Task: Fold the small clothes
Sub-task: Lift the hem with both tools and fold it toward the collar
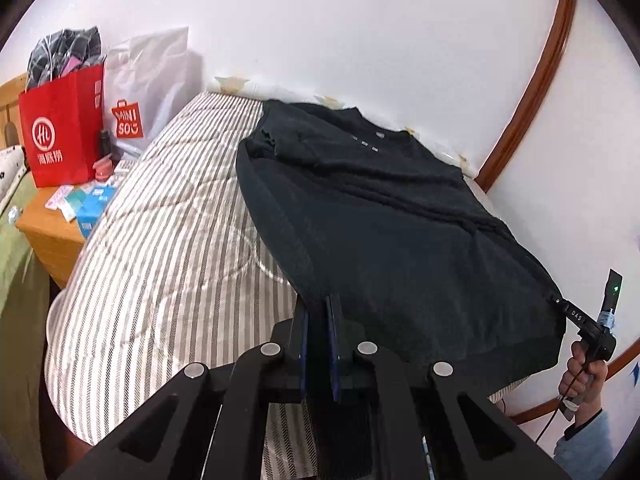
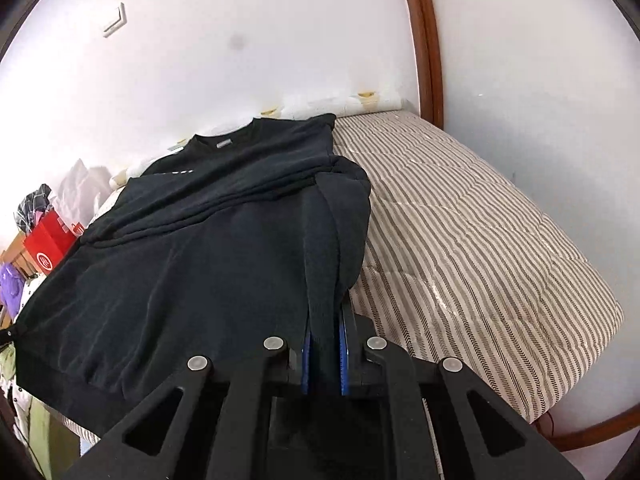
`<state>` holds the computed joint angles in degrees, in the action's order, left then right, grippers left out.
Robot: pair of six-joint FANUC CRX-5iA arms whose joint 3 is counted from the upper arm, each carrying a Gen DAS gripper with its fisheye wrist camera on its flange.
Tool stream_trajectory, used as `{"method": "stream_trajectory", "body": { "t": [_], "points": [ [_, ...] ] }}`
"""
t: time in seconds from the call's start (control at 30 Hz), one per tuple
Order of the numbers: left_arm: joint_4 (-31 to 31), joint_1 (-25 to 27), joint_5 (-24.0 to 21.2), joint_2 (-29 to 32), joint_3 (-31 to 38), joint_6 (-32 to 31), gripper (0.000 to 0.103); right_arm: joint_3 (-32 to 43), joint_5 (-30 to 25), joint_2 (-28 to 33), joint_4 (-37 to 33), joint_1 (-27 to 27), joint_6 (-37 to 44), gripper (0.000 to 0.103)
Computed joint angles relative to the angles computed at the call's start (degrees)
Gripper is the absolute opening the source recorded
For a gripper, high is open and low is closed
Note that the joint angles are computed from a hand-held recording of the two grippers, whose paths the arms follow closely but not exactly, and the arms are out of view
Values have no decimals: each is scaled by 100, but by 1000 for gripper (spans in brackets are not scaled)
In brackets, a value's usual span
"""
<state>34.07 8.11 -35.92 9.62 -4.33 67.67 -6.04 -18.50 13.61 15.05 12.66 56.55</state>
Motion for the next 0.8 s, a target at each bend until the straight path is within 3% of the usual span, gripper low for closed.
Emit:
{"method": "stream_trajectory", "body": {
  "t": [0.27,0.47,0.6,0.8],
  "points": [
    [562,18,146,164,215,-530,8,341,132,96,116,-23,-47,10],
    [629,14,170,608,921,-586,8,922,98,438,494,-85,-480,10],
    [434,0,199,1002,1585,-381,8,1432,46,810,797,-96,-678,10],
    [-506,-5,-113,1913,3190,539,8,3060,-623,1790,491,-55,-215,10]
  ]
}}
